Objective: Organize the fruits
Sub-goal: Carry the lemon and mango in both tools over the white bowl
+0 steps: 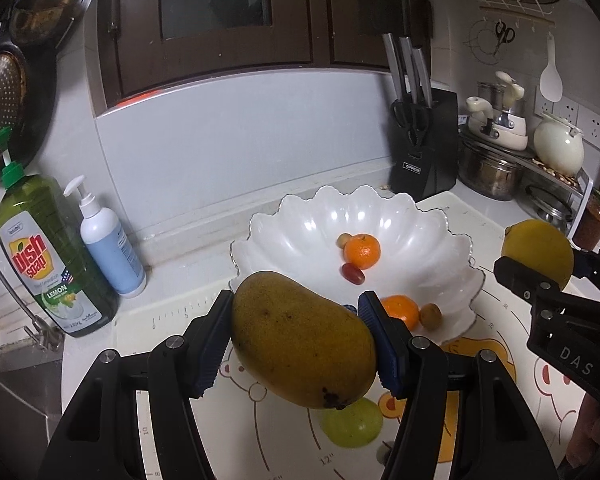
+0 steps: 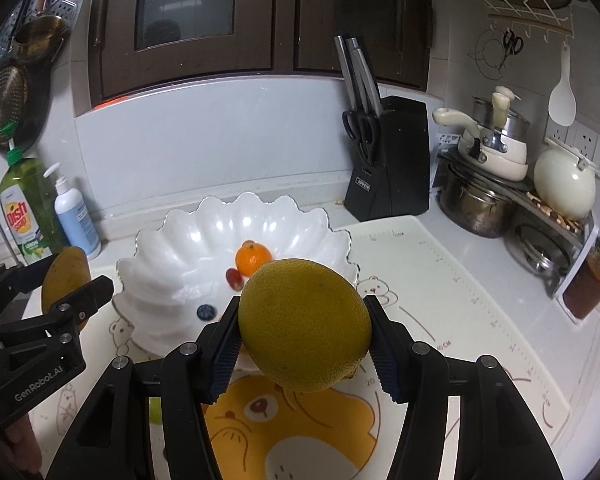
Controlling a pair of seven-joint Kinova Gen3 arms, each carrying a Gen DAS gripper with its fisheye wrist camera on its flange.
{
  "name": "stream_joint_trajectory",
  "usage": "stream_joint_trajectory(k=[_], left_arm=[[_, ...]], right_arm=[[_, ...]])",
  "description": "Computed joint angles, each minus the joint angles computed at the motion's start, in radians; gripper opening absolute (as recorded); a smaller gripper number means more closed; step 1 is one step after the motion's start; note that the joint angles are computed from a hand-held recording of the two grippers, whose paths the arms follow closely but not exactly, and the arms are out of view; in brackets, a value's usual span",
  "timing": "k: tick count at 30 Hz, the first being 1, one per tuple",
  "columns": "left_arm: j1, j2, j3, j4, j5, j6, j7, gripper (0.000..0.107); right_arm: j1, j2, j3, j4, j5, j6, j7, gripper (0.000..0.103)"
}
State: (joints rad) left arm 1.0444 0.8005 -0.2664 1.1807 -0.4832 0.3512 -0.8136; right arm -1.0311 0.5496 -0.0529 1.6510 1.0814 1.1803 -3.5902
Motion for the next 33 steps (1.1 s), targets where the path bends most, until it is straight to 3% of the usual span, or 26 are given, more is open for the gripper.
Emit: stream_joint_trajectory(k=[16,33], left_arm=[[-0.066,0.092,0.063,-0.166,0.024,0.081,-0.056,0.062],[-0.134,0.222,0.132,-0.408,0.074,0.230,-0.155,0.062]], right_arm=[[0.065,0.018,0.026,-0.005,-0.010,-0.087,0.030,0.059],[0.135,0.057,0.071,-0.034,-0.078,-0.200,0.120,0.059]])
